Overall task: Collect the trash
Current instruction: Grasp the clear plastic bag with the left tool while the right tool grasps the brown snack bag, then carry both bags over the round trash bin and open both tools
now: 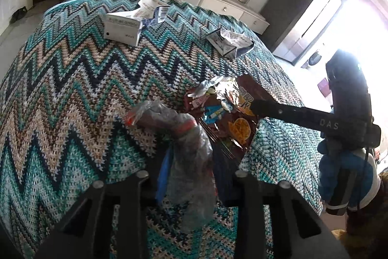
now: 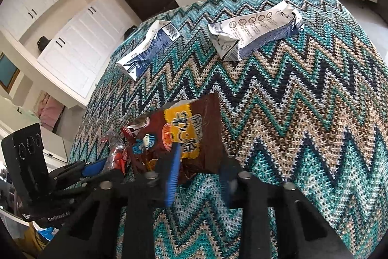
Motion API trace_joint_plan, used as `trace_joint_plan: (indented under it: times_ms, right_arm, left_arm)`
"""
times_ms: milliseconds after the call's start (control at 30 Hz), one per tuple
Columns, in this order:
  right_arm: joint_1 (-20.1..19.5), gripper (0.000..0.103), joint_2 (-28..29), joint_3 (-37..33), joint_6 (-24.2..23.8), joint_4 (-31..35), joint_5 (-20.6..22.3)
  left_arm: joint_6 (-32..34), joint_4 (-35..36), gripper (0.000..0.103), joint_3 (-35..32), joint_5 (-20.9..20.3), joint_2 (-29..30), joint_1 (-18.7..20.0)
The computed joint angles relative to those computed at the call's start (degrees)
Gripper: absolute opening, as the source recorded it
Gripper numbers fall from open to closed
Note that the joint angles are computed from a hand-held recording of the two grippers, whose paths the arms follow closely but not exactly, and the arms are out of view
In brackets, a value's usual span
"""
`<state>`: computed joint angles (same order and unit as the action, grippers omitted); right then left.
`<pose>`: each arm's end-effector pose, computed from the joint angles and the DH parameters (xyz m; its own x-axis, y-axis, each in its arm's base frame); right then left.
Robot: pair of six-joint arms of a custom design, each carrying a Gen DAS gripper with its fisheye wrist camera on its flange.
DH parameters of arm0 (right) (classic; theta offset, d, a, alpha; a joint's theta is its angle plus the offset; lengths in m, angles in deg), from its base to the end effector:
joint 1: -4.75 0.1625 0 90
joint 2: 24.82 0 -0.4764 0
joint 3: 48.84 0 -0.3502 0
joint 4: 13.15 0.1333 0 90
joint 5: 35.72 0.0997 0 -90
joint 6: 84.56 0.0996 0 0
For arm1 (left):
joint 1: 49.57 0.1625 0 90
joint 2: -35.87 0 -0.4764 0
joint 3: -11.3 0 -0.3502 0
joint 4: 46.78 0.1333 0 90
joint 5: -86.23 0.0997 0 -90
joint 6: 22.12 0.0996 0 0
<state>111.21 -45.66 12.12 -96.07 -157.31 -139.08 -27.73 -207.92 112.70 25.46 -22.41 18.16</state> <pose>0.3419 -0.7679 0.0365 -0.8750 -0.4031 0.2681 -0.4587 0.8674 -0.1930 -0.0723 -0.6565 0.2985 -0.9229 0.0380 -0.3831 0.2455 0.8246 -0.5097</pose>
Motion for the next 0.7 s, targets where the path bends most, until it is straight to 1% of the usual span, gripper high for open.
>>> trace_joint_plan:
  times_ms: [67,100,267,500,700]
  right_arm:
    - [0.01,0.009,-0.48,0.98,-1.38,-1.62,0.41]
    - [0.1,0.007,-0.69,1.39,-2.1,-2.42,0.36]
    - [0.33,0.006,-2.86,4.66,-5.3,-6.57,0.88]
    - [-0.39,0.005,-6.45,9.74,-7.43,-12.36,2.71]
    - [-1.32,0.005,-9.19,13.23,-8.66,-17.12,2.97]
  left_arm:
    - [-1.2,-1.13,0.023,0.47,-0.44,-0.18,0.16]
    - [-1.53,-1.47,0.021,0.6,-0.54,-0.24,0.16]
    - [-2.56,-3.3,0.017,1.34,-0.02,-0.35,-0.56]
    - [-2.63,-5.46,0.016,2.94,1.81,-1.1,-2.68]
    - [-2.99,-3.42,0.016,2.09,3.28,-0.51,-4.28]
